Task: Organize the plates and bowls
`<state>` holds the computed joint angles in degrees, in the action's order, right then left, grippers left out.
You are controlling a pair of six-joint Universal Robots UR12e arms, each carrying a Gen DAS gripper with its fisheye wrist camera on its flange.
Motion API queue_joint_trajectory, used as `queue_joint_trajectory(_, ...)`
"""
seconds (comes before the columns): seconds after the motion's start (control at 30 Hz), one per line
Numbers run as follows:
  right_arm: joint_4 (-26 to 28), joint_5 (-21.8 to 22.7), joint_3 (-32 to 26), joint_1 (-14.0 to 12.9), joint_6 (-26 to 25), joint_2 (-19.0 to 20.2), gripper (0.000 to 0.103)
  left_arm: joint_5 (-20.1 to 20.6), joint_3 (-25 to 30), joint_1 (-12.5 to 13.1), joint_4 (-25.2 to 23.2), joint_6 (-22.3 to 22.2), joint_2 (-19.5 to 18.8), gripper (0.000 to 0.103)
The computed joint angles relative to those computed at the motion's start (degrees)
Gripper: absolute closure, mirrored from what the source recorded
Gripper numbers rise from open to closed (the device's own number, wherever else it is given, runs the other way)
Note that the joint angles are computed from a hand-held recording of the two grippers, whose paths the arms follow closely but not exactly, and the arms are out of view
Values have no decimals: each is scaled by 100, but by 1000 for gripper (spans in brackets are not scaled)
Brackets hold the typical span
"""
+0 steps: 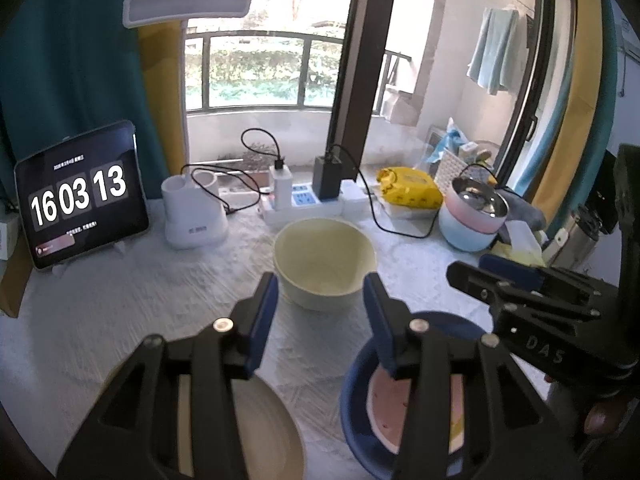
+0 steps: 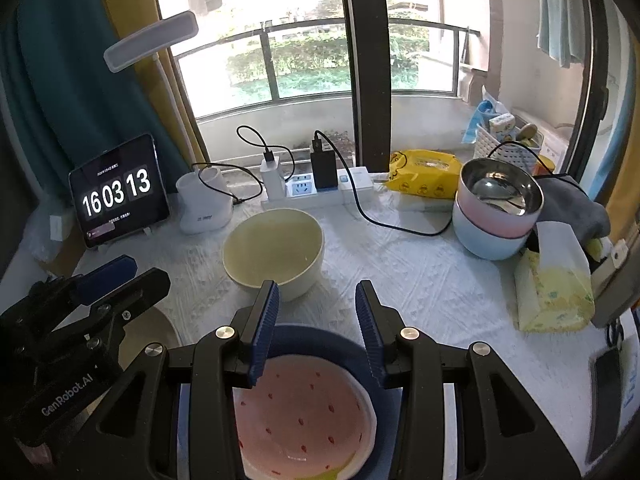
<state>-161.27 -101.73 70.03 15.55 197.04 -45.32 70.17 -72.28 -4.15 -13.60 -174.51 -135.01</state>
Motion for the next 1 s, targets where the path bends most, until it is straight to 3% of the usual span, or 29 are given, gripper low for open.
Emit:
queue_joint_trajectory(0.4, 322, 281, -445, -114, 82, 277, 61, 125, 470, -12, -396, -144, -299, 57)
queue_joint_trajectory(1.0, 1398, 970, -1407, -286, 803, 871, 61, 472, 1381, -104, -1438, -330, -874, 57)
